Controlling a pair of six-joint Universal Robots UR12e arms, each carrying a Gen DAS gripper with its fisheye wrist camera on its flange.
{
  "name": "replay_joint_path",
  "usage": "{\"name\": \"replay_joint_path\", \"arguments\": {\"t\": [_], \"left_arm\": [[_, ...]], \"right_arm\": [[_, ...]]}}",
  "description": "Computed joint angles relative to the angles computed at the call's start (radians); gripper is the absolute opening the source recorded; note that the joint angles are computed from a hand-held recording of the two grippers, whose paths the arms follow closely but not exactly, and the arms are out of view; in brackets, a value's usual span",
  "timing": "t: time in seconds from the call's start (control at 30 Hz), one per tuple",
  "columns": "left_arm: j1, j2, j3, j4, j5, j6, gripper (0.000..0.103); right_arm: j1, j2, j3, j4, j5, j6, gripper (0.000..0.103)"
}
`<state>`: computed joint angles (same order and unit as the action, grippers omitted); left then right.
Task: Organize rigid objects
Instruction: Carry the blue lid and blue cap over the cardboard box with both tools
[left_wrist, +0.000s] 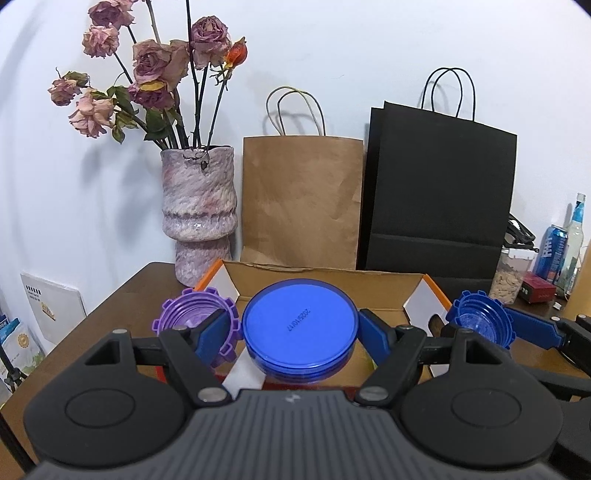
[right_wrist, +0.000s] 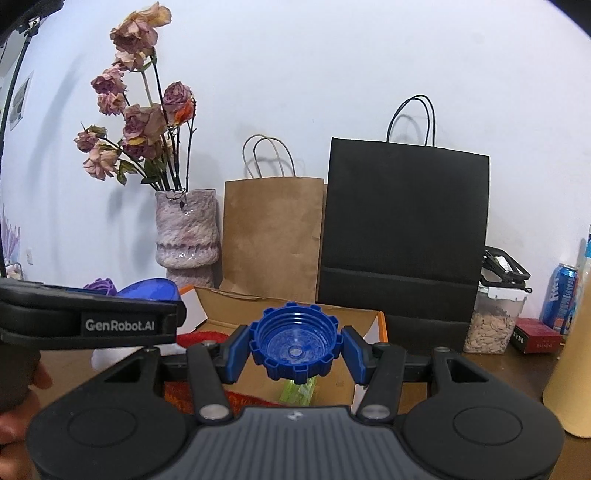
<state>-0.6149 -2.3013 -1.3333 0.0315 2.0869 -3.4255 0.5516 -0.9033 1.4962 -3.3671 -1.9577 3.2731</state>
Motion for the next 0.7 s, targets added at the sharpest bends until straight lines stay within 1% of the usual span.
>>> {"name": "replay_joint_path", "arguments": {"t": [0.37, 0.7], "left_arm": [[0.016, -0.05, 0.09, -0.047, 0.004, 0.011, 0.077], [0.029, -0.084, 0.156, -0.109, 0.003, 0.003, 0.077]], "right_arm": [[-0.026, 0.042, -0.074, 0.042, 0.024, -0.024, 0.052], [-0.048, 0.071, -0.131, 0.122, 0.047, -0.011, 0.052]]}}
